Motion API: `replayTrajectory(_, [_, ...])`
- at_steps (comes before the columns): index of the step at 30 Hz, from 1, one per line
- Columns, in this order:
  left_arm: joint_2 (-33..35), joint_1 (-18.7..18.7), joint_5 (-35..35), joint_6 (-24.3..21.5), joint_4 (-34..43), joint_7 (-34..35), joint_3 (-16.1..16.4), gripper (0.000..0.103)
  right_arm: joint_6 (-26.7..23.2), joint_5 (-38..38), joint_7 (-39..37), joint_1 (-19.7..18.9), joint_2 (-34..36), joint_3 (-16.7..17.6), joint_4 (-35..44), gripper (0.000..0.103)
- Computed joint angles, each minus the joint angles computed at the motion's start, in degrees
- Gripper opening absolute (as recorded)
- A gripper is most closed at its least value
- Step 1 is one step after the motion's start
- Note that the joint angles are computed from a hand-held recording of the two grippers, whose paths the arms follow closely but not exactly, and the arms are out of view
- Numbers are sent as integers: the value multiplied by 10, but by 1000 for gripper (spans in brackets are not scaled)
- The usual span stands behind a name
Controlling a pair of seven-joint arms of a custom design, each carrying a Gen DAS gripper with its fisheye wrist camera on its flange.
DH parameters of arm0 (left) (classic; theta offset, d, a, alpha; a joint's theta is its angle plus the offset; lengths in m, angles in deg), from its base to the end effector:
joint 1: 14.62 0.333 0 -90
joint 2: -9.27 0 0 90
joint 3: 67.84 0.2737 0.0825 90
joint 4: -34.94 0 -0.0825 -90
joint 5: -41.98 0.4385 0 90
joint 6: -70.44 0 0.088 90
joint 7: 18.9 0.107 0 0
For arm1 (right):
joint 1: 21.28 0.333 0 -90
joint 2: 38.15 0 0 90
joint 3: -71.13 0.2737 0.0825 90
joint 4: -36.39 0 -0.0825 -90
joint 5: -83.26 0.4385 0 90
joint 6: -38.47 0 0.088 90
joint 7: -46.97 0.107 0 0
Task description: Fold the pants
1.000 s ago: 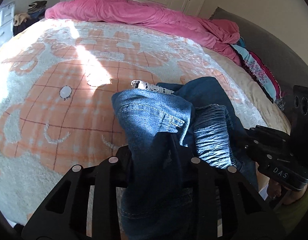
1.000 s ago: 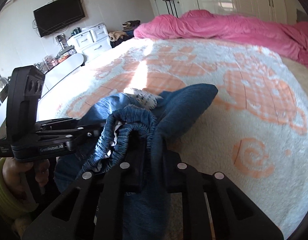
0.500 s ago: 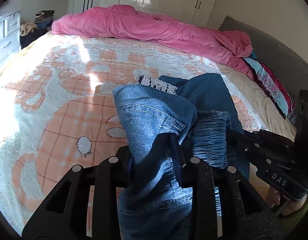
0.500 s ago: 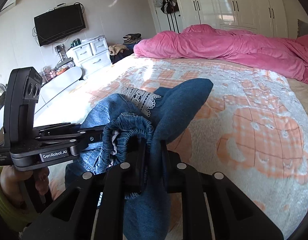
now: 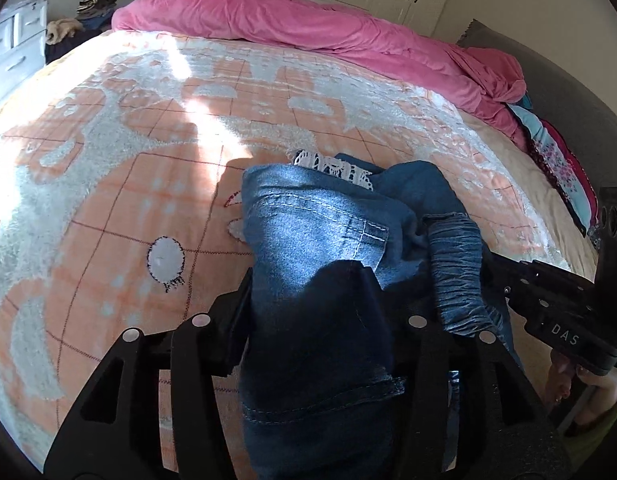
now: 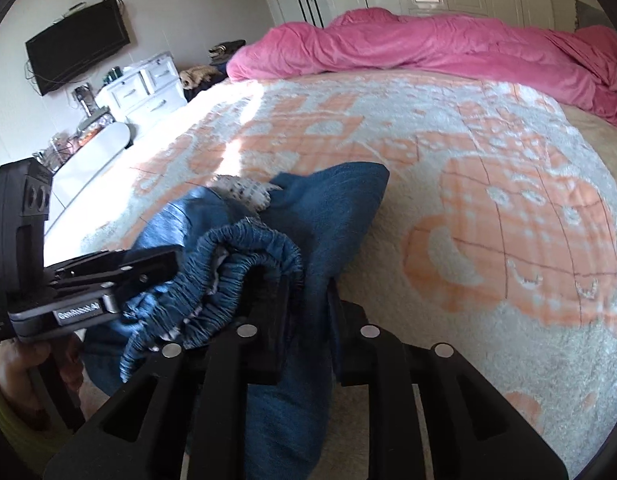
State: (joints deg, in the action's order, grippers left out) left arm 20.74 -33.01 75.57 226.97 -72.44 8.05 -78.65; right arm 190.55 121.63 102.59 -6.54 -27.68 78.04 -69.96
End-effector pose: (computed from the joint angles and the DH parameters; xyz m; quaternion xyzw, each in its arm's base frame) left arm 0.5955 -0.3507 0.4122 -0.7055 0.6096 -0.3178 0.1723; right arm 0.6491 0.2356 0.4215 -0.7896 0.4858 -0.0696 0.3683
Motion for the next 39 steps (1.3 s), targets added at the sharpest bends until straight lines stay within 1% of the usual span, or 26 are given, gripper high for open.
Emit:
replayTrajectory(1, [1,1,-4,2,-1,1,0,48,3,-31,25,6,3,-7,-1,32])
replayTrajectory(2, [1,2,-7,1,-2,0,0,50,4,-45,38,8,6,-10,-1,38])
replayTrajectory(4, [-1,5,-13,7,-8,2,-1,54,1,-66,65,9,13,-14,1,43])
replayTrajectory(7, [1,4,-12,8,-10,2,0,59,3,-78,82,8,17,-13,3,47])
replayTrajectory(12, [-5,4,-9,11,-18,-7,2,62,5,-97,97,7,17,-11,2,48])
replayTrajectory(14, [-7,5,-12,8,-19,-6,0,64,9,-97,103,6,14,-11,0,52])
replayTrajectory(16, [-13,5,-11,10,-25,-10,-1,68,17,-89,95,4,9,-8,-7,60])
replayTrajectory(19, [-23,5,-6,17,-39,-20,-1,70,21,-72,86,0,2,-5,-16,61])
replayTrajectory(20, [-26,5,-4,17,-42,-24,-2,71,22,-68,86,0,-2,-5,-20,65])
replayTrajectory(21, [-30,4,0,17,-46,-30,-2,72,26,-61,83,0,-7,-4,-26,67])
replayTrajectory(23, [-40,4,10,20,-54,-40,-3,73,42,-45,68,-1,-22,-3,-43,74])
replayTrajectory(24, [-45,3,17,20,-58,-48,-4,76,50,-46,68,2,-28,-4,-50,75])
replayTrajectory(27, [-59,5,21,23,-70,-56,-9,81,67,-19,45,2,-50,-4,-72,85])
replayTrajectory(28, [-65,5,26,22,-74,-62,-11,82,73,-17,44,4,-58,-5,-79,87])
replayTrajectory(30, [-77,5,43,18,-81,-78,-13,84,81,-14,40,8,-71,-8,-92,87])
replayTrajectory(31, [-84,6,51,17,-85,-86,-15,86,86,-16,42,10,-79,-10,-100,89])
replayTrajectory(32, [-88,6,56,14,-86,-91,-17,87,89,-14,43,11,-86,-12,-106,96])
replayTrajectory(33, [-96,7,66,11,-91,-99,-19,92,92,-6,38,13,-93,-13,-112,97])
replayTrajectory(34, [-103,7,74,6,-94,-105,-22,93,94,6,31,14,-102,-14,-120,97])
replayTrajectory(39, [-135,13,79,-3,-115,-114,-36,93,105,22,20,26,-142,-23,-154,98])
